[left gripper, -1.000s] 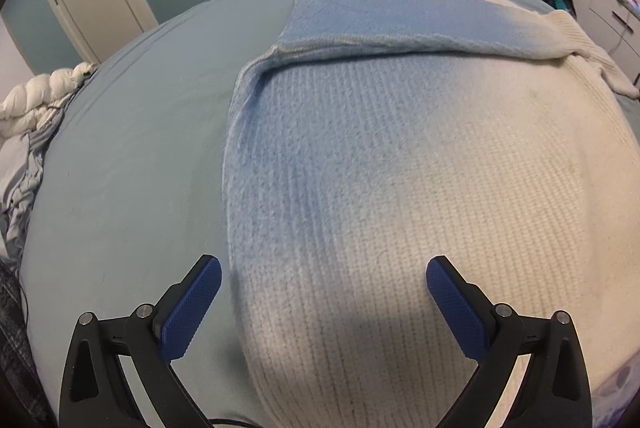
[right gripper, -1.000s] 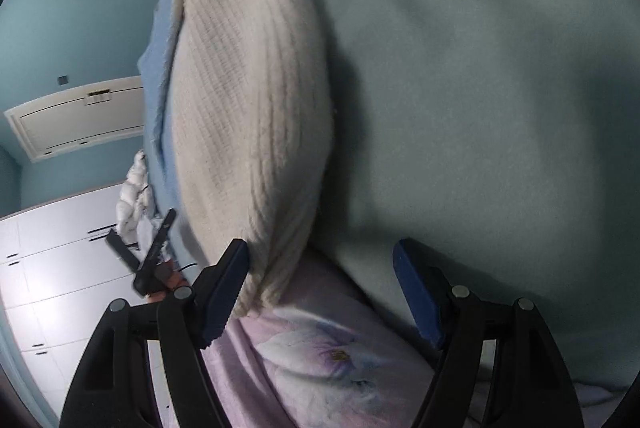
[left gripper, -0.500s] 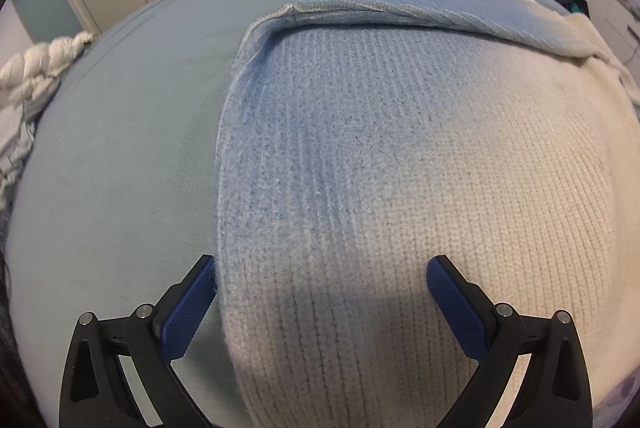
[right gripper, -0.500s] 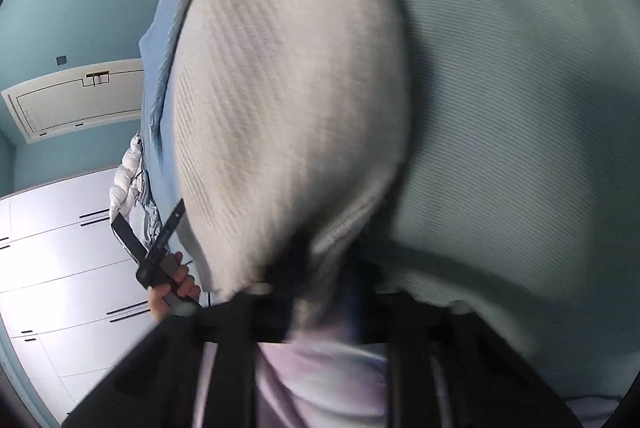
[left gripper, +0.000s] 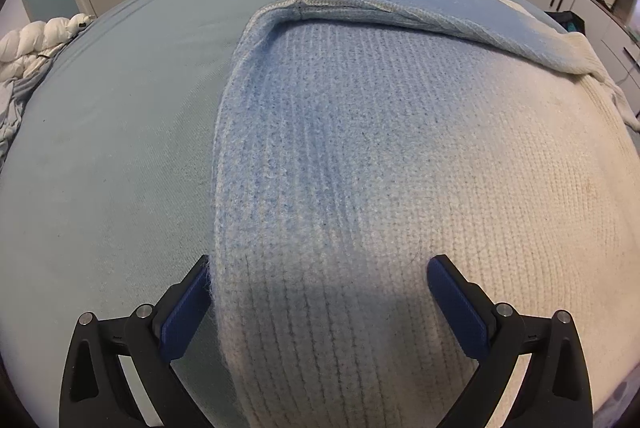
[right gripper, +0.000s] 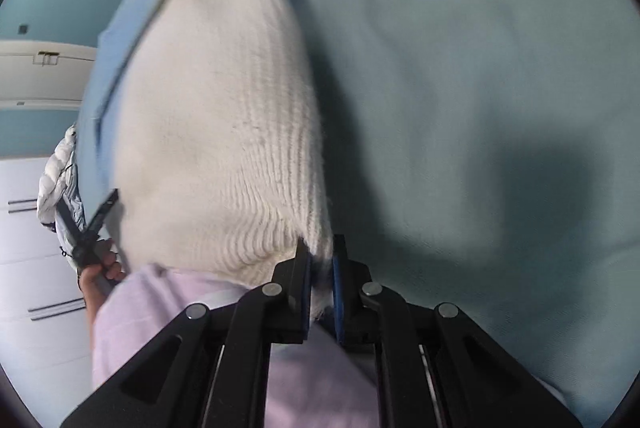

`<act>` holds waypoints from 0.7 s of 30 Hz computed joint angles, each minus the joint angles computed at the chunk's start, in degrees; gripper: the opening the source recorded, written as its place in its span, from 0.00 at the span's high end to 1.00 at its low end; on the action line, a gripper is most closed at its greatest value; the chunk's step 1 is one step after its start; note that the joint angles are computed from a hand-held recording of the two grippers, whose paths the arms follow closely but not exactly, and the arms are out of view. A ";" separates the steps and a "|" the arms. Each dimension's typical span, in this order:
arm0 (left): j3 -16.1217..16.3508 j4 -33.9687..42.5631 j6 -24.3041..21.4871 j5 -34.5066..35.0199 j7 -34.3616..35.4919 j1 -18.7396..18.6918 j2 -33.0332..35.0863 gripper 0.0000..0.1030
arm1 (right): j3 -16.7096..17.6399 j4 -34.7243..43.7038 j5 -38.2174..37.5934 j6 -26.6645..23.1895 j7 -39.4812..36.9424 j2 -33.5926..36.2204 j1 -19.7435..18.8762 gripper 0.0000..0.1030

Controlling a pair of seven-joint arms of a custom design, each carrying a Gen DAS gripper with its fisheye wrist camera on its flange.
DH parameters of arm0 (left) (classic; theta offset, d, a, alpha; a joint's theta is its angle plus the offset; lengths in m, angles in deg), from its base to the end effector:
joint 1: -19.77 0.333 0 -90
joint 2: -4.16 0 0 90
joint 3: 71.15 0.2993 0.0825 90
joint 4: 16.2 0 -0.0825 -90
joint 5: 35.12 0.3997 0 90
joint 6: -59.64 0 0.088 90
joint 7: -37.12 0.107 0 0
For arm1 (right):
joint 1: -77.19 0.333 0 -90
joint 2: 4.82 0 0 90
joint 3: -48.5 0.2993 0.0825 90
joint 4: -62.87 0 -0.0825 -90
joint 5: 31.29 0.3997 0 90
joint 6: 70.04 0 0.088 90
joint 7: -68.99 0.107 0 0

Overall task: Fold small clothes
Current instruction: 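Grasp the cream side edge of the sweater with the right gripper, then fold the cream side over toward the center and open the right gripper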

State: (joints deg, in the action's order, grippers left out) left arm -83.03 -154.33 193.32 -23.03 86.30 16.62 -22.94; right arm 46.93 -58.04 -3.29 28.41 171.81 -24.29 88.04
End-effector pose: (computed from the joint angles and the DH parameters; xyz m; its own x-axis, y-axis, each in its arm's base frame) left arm 0.4476 -0.1223 0.5016 0.3284 -0.9445 0.0110 -0.8419 -0.2980 -0.4498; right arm 0.4576 0.1178 0.5438 -0.1705 -0.8812 -0.4410 -0.9797 0.1035 0.1719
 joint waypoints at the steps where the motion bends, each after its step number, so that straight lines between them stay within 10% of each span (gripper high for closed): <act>1: -0.05 -0.23 0.28 0.24 0.02 0.04 -0.10 0.00 | 0.30 1.50 -1.38 -2.82 0.65 1.80 0.18 0.91; 5: -0.66 -0.65 2.14 1.88 -0.72 0.46 0.65 0.00 | 0.24 10.60 -3.50 -8.34 1.95 6.35 -0.53 0.69; 8: -1.20 -0.28 2.62 3.09 -1.51 0.60 1.37 0.00 | 1.95 15.06 -9.23 -2.10 2.96 7.27 -0.98 0.24; 10: -1.45 -0.30 2.64 3.61 -2.06 0.47 1.41 0.00 | 2.84 16.48 -11.90 4.96 3.67 8.77 -0.68 0.20; 13: -1.83 -0.78 3.16 4.38 -3.14 0.29 0.98 0.00 | 2.67 18.34 -9.67 11.87 1.80 13.18 0.15 0.25; 16: -2.41 -1.24 3.44 5.38 -4.42 0.16 0.51 0.00 | 4.68 25.33 -15.97 11.43 3.93 21.70 1.97 0.67; 21: -2.28 -1.86 3.91 5.81 -4.95 -0.21 -0.04 0.00 | 5.70 28.55 -30.24 8.15 6.75 27.85 5.94 0.94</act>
